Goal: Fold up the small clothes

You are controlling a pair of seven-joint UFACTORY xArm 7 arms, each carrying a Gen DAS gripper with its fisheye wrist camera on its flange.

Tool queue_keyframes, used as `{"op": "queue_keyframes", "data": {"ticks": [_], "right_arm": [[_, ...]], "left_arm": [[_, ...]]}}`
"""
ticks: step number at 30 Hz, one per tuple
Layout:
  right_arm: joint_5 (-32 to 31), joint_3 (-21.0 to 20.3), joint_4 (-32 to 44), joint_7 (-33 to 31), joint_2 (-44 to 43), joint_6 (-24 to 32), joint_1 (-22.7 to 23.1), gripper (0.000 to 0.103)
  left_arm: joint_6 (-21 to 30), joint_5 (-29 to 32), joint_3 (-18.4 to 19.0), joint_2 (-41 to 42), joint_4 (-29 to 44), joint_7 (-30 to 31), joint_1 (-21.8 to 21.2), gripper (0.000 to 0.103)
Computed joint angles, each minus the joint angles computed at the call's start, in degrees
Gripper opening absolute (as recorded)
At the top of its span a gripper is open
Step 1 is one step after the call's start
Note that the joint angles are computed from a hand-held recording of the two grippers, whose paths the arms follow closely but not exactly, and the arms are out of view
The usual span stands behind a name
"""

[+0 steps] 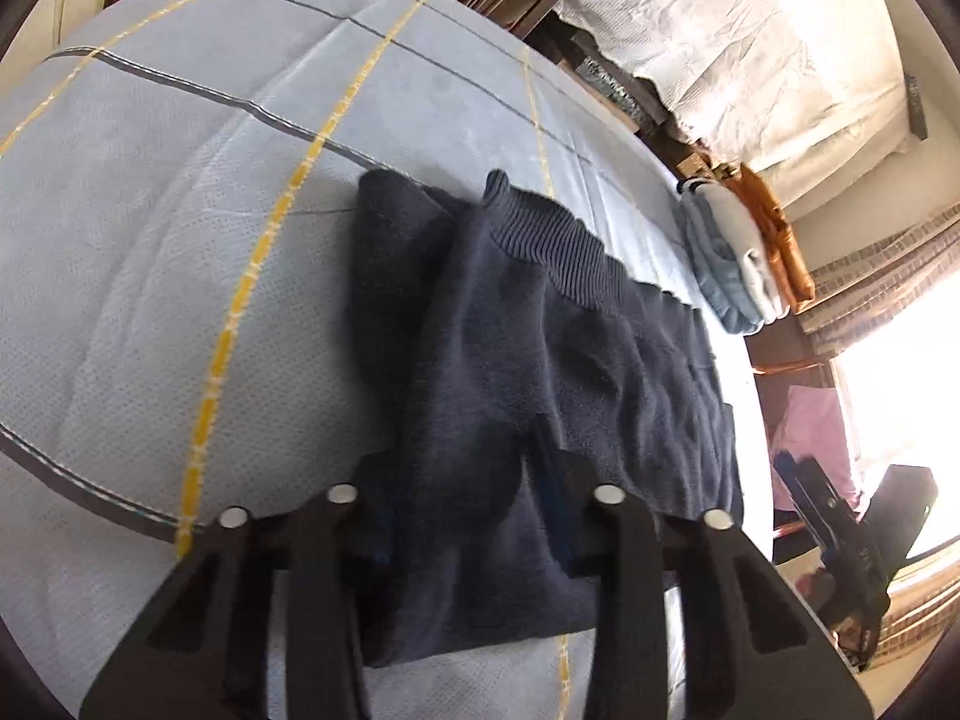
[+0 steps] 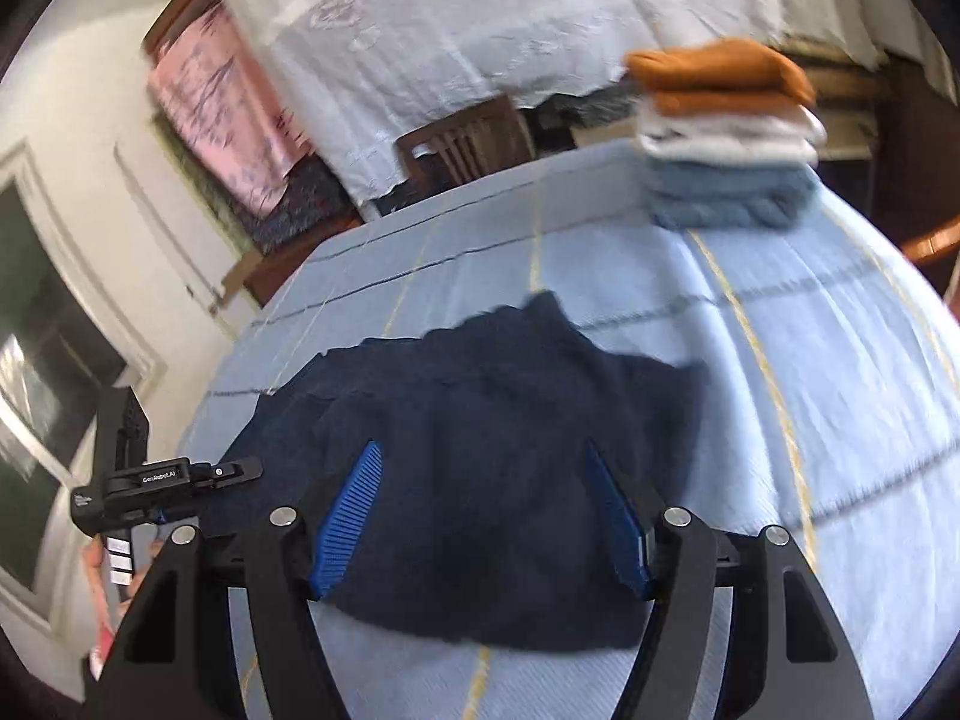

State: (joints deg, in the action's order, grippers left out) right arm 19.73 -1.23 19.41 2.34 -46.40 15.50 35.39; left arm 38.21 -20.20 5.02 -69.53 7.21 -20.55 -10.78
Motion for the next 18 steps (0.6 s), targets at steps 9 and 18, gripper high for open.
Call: {"op": "queue_keyframes", "data": {"ticks": [9,18], "right_arm": [[-11.6,16.1,10.4,6.8,22.4,-5.0,-7.1,0.052],[-11.6,8.5,5.4,6.5,18.0,-12.1,0.5,0.047]], "left_arm": [[-1.8,1.1,-1.6,1.8,0.6,1.8,-2.4,0.067],[0.8,10.8,-10.7,1.8,2.0,-4.9,0.6,0.03]]}}
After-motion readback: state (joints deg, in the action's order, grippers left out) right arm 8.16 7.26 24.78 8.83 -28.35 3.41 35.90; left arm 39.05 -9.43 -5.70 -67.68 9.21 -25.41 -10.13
